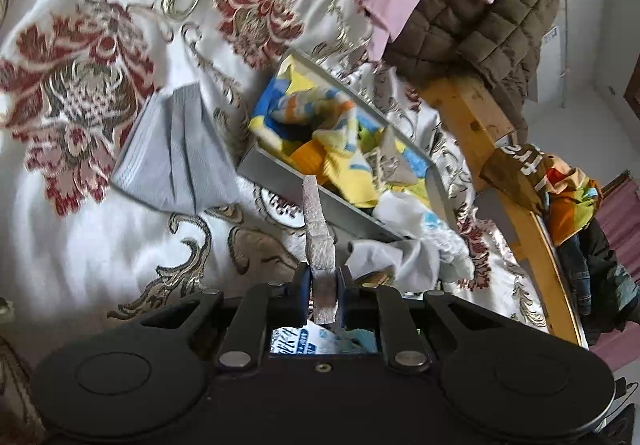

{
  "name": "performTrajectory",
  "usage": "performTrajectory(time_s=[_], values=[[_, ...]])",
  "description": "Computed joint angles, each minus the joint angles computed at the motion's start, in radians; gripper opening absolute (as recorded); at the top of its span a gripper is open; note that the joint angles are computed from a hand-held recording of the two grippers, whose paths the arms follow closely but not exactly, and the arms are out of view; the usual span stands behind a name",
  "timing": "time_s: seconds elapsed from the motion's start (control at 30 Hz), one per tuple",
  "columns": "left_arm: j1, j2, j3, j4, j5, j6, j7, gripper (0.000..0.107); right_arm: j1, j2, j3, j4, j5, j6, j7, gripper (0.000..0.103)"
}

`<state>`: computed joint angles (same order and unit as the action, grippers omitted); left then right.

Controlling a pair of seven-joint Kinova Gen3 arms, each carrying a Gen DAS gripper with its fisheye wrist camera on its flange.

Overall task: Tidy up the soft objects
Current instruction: 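Carry the foam strip and packet over the tin tray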

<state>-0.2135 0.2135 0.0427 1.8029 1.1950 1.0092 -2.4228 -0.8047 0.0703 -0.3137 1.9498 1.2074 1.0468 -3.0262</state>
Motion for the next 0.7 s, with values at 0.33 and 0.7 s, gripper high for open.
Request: performTrajectory(time_s=[0.33, 0.7], values=[[0.003, -0.134, -0.04, 0.078, 0.166, 0.004, -0.215, 0.014, 0.026, -0.075, -0.011, -0.022, 0.024, 0.024, 0.138, 0.044], [0.143, 0.005, 0.034, -0.145, 0.22, -0.192, -0.263, 0.014, 0.32, -0.034, 0.143, -0.067, 0.1, -0.35, 0.243, 0.047]])
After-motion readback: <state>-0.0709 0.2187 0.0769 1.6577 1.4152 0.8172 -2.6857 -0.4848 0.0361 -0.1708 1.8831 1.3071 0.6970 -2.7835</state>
